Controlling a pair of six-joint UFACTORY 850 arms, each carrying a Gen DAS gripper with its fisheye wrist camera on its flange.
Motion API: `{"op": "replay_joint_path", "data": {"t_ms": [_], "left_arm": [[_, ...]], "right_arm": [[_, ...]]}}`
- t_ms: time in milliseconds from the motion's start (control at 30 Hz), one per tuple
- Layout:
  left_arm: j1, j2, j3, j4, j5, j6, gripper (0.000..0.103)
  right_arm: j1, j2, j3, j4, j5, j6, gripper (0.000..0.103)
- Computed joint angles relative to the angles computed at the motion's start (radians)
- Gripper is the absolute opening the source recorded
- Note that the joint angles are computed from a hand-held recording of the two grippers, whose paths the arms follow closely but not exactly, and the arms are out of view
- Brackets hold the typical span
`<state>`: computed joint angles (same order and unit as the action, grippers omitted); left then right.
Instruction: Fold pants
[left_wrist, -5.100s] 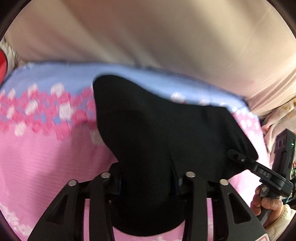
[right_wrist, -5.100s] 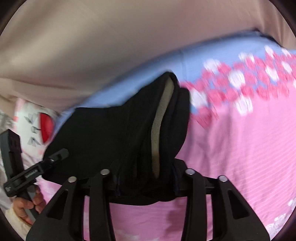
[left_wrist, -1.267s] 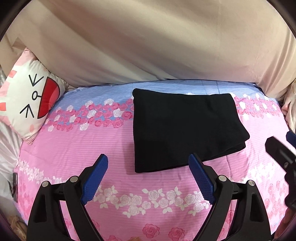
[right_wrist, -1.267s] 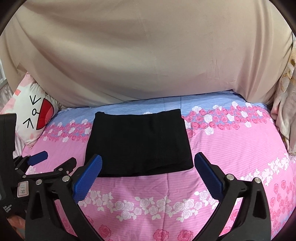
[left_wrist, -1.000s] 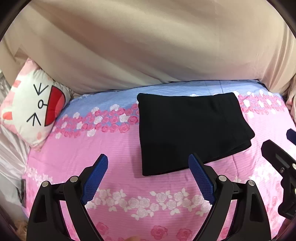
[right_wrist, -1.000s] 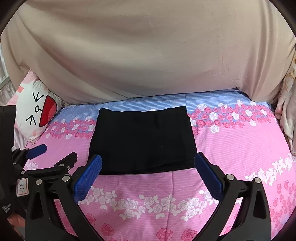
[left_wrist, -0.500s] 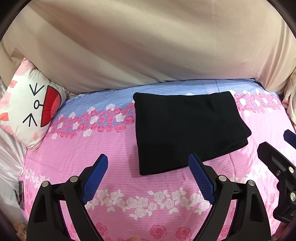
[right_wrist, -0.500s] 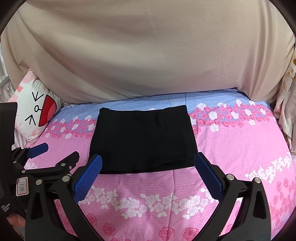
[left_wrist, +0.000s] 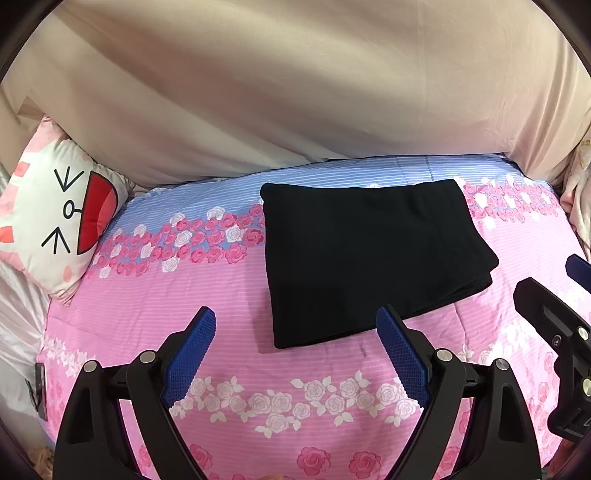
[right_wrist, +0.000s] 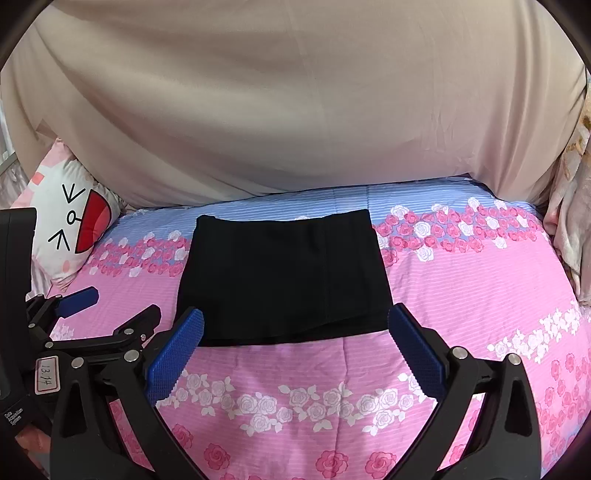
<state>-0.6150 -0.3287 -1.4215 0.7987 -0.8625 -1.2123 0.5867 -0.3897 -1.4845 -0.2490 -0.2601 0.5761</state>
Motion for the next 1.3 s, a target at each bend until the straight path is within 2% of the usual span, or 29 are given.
{"op": "replay_joint_path", "data": {"t_ms": [633, 1300], "left_arm": [[0.006, 0.003, 0.007, 0.000, 0.009, 0.000, 0.086], [0.008, -0.008, -0.001, 0.003, 0.022, 0.010, 0.086]], "right_arm": [[0.007, -0.017, -0.022, -0.023, -0.010, 0.026, 0.098], [0.018, -0.022, -0.027, -0.112, -0.023, 0.130, 0.098]]}}
